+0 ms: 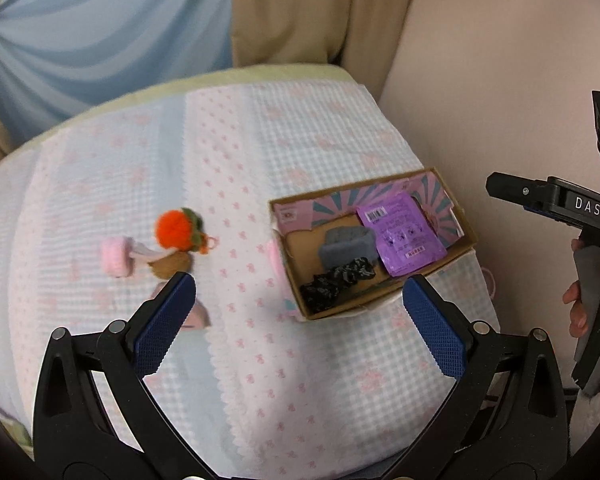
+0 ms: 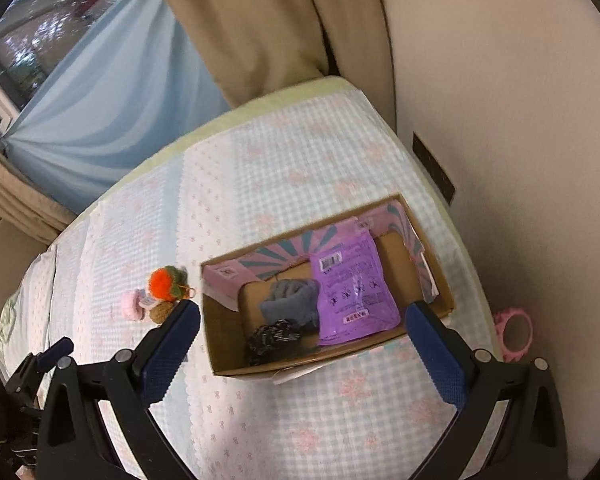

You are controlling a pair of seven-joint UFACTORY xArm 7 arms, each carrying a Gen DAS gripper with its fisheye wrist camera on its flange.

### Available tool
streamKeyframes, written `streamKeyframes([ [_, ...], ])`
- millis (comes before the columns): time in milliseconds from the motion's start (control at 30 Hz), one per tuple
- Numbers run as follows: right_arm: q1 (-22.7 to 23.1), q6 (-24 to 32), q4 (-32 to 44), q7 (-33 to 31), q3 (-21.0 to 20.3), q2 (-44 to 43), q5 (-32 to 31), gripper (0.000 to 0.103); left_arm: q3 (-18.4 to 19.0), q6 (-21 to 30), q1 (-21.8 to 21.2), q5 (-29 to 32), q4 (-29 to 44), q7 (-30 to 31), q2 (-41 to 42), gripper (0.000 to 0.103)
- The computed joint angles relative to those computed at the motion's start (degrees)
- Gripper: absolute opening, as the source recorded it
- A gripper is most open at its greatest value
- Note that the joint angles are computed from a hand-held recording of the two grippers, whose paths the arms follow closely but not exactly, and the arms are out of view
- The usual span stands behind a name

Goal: Organize soft objects
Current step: 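Withdraw both tools from the box back toward the remaining items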

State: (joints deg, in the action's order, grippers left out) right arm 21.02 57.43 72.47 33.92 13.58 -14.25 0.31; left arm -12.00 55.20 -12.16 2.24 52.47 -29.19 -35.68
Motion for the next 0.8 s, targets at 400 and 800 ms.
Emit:
streamKeyframes([
  [400,2.54,-0.67,7.3,-1.71,4.15,0.87,-8.16,0.102,-1.51,13.12,6.16,6.29,0.93,-2.58,-15.13,0.103],
  [800,6.85,0.38,15.39,-0.02,6.89,5.37,-12.67,0.102,5.11,18.95,11.7,5.84,-1.16,-0.2,-25.55,0.103],
])
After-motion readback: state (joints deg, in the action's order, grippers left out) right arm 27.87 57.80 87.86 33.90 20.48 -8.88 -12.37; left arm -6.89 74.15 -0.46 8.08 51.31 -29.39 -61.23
